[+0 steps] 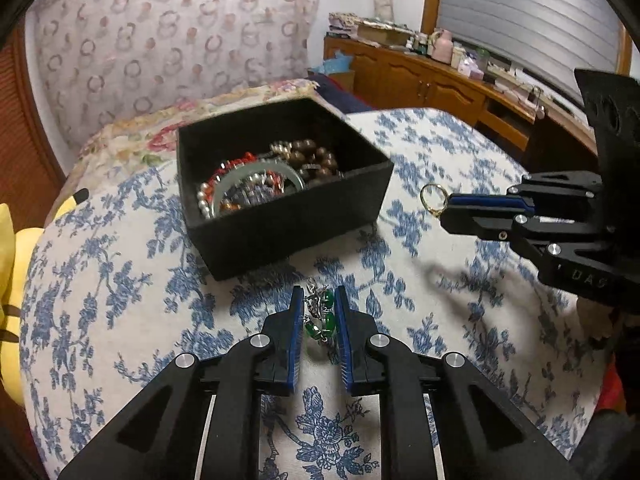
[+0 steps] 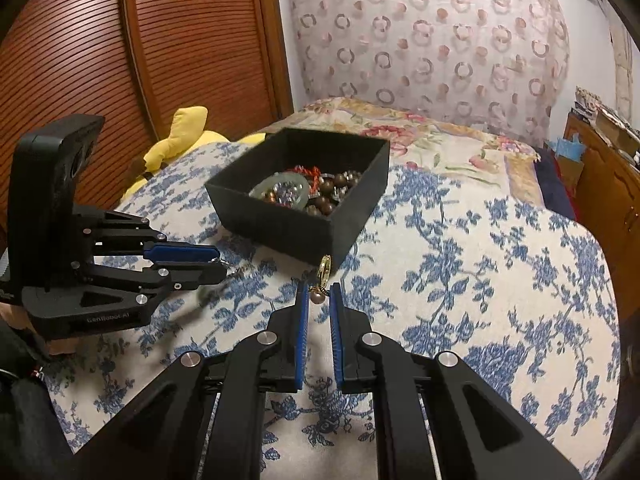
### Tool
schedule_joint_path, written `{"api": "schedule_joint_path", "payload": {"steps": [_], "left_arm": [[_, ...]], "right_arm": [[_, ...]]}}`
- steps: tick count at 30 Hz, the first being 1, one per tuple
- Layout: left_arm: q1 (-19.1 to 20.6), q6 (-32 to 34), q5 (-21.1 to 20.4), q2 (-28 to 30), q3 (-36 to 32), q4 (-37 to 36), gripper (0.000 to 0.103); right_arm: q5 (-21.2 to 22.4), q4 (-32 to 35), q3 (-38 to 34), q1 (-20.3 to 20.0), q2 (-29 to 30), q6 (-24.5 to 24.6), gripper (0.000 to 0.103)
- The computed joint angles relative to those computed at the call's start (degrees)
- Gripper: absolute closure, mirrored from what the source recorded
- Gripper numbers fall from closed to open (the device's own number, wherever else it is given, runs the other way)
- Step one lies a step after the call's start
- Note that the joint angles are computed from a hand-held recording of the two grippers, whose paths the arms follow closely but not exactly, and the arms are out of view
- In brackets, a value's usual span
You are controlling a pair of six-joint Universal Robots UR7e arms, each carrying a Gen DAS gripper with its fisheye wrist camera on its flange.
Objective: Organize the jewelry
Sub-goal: 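Carry the gold ring and green pendant over the black box, then open both tools to drop the ring and pendant into the box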
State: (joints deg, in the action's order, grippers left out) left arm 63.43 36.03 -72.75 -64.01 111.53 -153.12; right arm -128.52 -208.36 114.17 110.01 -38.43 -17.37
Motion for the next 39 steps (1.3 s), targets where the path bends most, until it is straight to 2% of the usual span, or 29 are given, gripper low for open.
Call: {"api": "schedule_joint_path", "payload": {"steps": [15, 22, 28, 39], "left_arm": [[-2.0, -1.2, -2.3, 1.5, -5.7, -3.5, 0.089], [-1.6, -2.1, -1.7, 5.1, -11.1, -3.3, 0.089], [-1.0, -3.4, -0.3, 8.5, -15.2, -2.2, 0.089], [-0.6, -4.5, 1.5, 10.8, -17.8, -2.6, 0.088]], "right_arm": [[2.4, 0.6, -6.9, 1.2, 0.5, -5.9, 0.091], [4.2, 3.9, -10.6, -0.1, 1.3, -6.9, 0.091], [4.5, 9.2, -15.1, -2.1, 2.3, -7.4, 0.091], [6.0, 13.9, -19.5, -4.5, 3.5, -6.3, 0.089]]}}
